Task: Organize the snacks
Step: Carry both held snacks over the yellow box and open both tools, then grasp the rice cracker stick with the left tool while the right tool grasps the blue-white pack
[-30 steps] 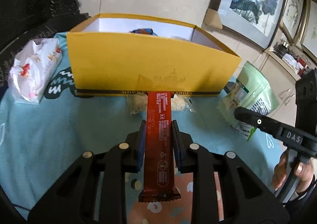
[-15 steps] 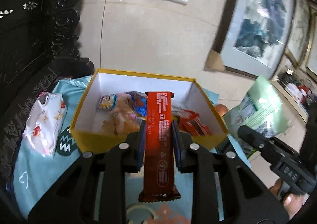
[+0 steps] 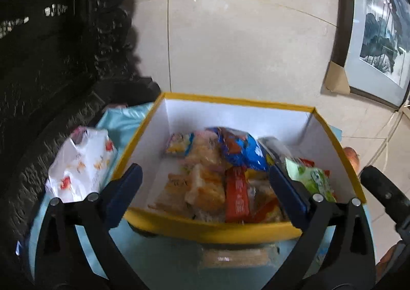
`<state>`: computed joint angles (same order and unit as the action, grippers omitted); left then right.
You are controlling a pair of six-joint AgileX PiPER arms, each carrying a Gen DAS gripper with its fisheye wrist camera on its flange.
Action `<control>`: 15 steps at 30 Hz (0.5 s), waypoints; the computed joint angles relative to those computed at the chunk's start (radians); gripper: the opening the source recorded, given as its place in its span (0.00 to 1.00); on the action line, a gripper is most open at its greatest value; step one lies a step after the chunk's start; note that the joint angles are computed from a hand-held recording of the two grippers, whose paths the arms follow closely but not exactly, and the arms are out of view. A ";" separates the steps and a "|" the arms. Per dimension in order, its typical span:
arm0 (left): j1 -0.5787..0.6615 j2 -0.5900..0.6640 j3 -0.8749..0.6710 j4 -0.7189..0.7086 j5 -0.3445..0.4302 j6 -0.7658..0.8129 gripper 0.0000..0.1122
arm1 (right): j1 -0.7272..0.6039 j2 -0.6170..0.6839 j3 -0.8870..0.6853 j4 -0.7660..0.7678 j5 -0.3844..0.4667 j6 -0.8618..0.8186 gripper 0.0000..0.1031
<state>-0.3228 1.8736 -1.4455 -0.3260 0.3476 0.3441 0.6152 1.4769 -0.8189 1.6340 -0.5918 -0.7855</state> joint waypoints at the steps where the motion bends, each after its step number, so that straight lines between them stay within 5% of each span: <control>1: 0.003 -0.009 0.010 -0.002 0.007 0.004 0.90 | 0.017 -0.022 0.023 0.000 -0.012 0.012 0.62; 6: 0.009 -0.117 0.165 -0.119 -0.038 0.148 0.90 | 0.172 -0.135 0.150 0.047 -0.179 0.062 0.77; 9: 0.004 -0.175 0.266 -0.191 -0.046 0.233 0.90 | 0.276 -0.190 0.257 0.032 -0.269 0.236 0.86; 15: -0.060 -0.195 0.430 -0.205 -0.109 0.304 0.90 | 0.320 -0.218 0.415 -0.069 -0.277 0.524 0.86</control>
